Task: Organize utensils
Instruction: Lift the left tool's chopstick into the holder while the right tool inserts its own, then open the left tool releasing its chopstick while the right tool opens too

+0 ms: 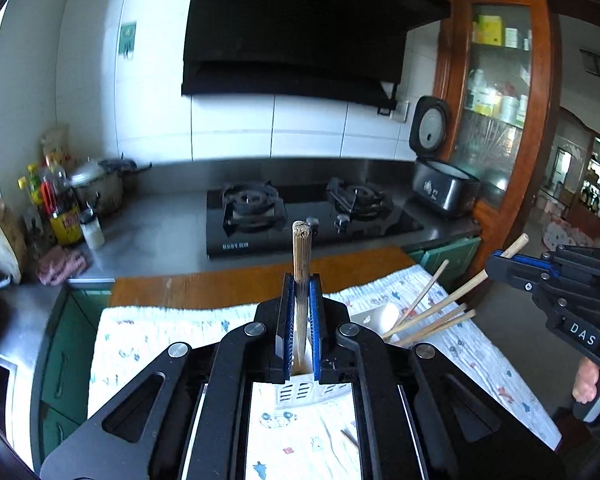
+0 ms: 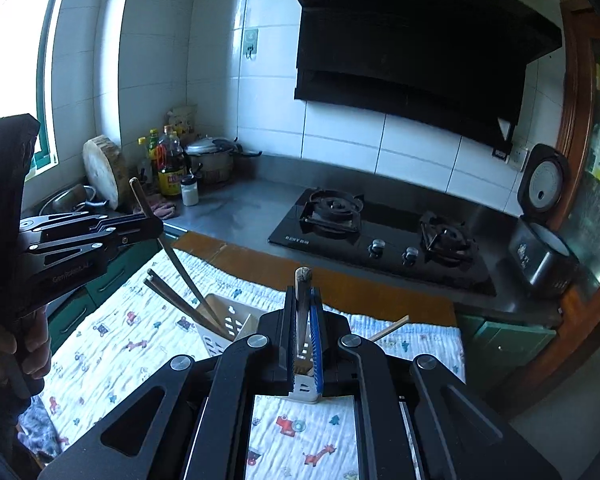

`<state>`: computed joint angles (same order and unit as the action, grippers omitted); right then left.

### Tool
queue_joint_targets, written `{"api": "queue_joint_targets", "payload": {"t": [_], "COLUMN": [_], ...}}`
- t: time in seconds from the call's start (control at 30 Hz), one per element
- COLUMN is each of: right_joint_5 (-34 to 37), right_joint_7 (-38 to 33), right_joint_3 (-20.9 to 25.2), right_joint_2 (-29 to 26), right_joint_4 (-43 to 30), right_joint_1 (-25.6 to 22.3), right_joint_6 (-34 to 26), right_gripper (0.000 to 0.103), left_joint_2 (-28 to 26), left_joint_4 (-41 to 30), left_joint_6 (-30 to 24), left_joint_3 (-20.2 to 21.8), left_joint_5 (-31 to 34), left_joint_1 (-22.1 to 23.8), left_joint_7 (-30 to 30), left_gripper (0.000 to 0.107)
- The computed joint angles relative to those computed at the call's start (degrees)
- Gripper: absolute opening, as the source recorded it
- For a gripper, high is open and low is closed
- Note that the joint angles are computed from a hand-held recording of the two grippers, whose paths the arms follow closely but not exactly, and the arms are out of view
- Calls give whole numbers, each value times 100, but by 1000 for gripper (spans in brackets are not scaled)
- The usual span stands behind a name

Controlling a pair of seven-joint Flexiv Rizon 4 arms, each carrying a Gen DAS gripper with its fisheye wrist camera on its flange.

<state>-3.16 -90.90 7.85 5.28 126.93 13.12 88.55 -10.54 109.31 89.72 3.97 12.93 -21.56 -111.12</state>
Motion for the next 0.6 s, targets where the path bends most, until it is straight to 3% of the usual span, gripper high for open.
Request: {"api": "queue_joint_targets", "payload": {"t": [0.07, 0.13, 0.2, 0.27, 0.37, 0.6], "right_joint_5": [-175, -177, -210, -150, -493, -153], "right_joint_7": [94, 102, 124, 77, 347, 133], "right_joint_3": [26, 31, 33, 44, 36, 141], "right_joint_2": [-131, -227, -330, -408, -536, -760], "right_joint_4": [-8, -25, -40, -57, -7, -116], "right_joint_1": [-49, -44, -63, -68, -147, -196], "right_joint_6": [28, 16, 17, 15, 111, 13], "right_gripper": [7, 7, 7, 7, 7, 7], "left_joint_2": [-52, -121, -212, -256, -355, -480], "left_joint_4": [178, 266, 248, 350, 321, 319], "left_joint_6": [122, 163, 140, 204, 170, 143], "left_joint_3": [-384, -550, -431, -666, -555, -503], "left_joint_5": [-466, -783, -847, -1153, -1269, -1491], "left_joint_1": [333, 464, 356, 516, 392, 303], "left_joint_7": [413, 680, 726, 1006, 1110, 1336], "left_gripper": [6, 6, 6, 6, 6, 6]}}
